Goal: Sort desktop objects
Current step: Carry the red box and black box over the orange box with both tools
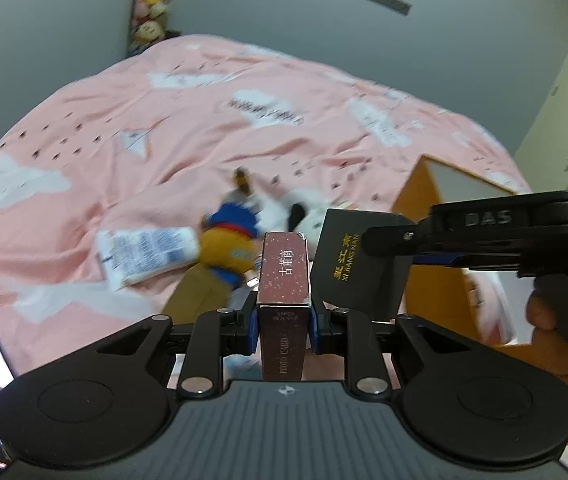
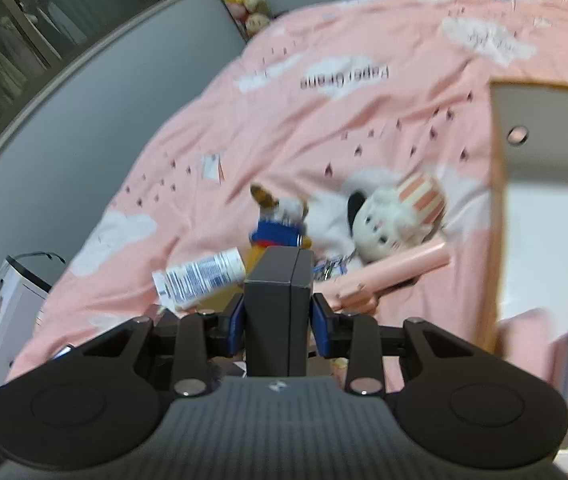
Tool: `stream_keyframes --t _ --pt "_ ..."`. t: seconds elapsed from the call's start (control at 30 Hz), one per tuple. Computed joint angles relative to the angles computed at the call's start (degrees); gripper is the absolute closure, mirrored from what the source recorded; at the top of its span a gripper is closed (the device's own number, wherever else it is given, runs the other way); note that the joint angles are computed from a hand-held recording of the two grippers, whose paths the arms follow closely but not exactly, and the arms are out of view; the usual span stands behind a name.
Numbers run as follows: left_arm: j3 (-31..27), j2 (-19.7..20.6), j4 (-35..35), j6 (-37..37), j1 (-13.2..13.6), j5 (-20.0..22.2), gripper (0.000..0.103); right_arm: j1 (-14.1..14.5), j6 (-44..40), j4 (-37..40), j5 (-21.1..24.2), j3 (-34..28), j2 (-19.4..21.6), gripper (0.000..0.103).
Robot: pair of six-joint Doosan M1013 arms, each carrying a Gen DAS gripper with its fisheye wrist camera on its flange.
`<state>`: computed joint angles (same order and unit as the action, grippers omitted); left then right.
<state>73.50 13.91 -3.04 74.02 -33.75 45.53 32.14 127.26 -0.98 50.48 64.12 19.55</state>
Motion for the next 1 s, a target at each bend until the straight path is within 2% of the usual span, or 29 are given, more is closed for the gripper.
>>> stream_keyframes --t 0.17,0.37,0.5,0.67,0.73,0.83,1.0 --pt "-0.8 -0.1 -4.9 6.2 -0.7 -4.0 0.077 -1.5 0.0 -0.2 -2.7 2.9 -4.4 0.066" --pt "-3.7 1.4 -18.2 16.8 -0.6 -5.5 0.077 -2.0 6.6 -10.8 -2.6 6.4 -10.0 0.066" --pt "-6.4 3.2 -24.8 23.6 -1.6 -5.1 0.077 -3.4 10.0 -12.2 1.9 8.0 -12.5 0.066" --pt "-10.2 6.3 -29.3 28.3 -3.6 -2.3 0.077 -5.9 7.5 -9.7 11.3 7.8 -13.2 0.066" --pt "-11.4 7.4 -30.3 28.3 -4.3 -0.8 0.077 -7.4 4.9 -6.7 15.5 6.8 -12.4 0.066" --pt "-13.0 9.1 -29.5 26.2 -5.4 1.3 0.077 -9.3 2.4 -3.7 19.0 6.7 -12.0 0.066" --pt "-15.0 11.3 -26.0 21.9 -6.8 4.1 0.077 -10.3 -2.7 -3.0 23.7 5.2 -10.4 0.066"
